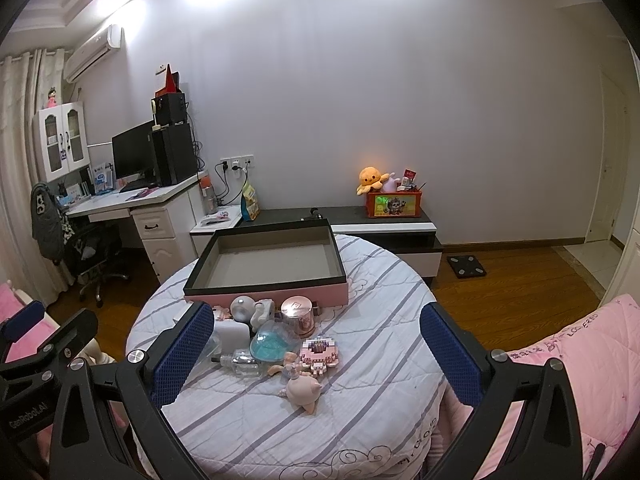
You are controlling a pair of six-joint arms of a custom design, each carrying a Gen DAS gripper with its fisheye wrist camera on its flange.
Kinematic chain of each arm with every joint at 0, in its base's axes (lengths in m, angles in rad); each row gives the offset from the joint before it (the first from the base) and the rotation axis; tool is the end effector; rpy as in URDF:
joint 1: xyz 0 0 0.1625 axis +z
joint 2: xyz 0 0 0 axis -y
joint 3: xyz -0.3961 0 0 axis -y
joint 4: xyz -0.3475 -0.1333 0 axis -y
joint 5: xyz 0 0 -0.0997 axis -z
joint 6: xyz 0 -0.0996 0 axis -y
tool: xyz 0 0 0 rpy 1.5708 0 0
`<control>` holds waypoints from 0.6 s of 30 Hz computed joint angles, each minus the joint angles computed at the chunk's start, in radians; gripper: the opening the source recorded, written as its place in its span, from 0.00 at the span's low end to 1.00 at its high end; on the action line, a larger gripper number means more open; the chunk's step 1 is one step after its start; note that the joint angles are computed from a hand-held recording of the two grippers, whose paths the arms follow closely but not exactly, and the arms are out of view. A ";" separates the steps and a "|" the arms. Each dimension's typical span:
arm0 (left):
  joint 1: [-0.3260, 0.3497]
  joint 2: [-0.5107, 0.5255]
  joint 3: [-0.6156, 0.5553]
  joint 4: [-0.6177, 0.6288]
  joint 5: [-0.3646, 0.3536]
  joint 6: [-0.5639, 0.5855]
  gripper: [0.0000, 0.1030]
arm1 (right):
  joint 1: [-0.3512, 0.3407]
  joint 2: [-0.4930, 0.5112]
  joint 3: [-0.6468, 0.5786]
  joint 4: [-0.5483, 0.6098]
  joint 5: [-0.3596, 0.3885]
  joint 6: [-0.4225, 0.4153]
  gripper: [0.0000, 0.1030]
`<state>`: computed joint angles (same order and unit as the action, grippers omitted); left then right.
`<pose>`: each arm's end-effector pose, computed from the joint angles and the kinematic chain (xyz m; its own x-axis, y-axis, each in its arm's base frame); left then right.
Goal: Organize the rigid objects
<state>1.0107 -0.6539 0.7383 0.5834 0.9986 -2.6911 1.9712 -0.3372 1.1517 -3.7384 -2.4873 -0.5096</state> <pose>-0.1945 -0.6626 0.2440 -0.7013 0.3063 -0.6437 0.7046 0.4347 -0.5609 0.3201 -0.6170 0.1250 -0.7118 0.3187 0.6259 -0.4942 0.4059 -0.7687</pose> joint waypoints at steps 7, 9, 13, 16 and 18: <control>-0.003 0.000 -0.001 0.001 -0.001 -0.004 1.00 | 0.000 0.000 -0.001 -0.003 0.000 -0.002 1.00; -0.001 -0.003 0.003 -0.002 0.001 0.000 1.00 | 0.000 0.000 -0.001 -0.005 0.000 -0.003 1.00; 0.000 -0.005 0.006 -0.004 0.001 -0.001 1.00 | 0.000 0.001 -0.001 -0.016 0.000 -0.010 1.00; -0.001 -0.004 0.004 -0.001 0.001 -0.003 1.00 | 0.001 0.001 -0.002 -0.019 0.000 -0.013 1.00; -0.002 -0.005 0.006 -0.001 0.000 -0.004 1.00 | 0.002 0.001 -0.001 -0.021 0.000 -0.015 1.00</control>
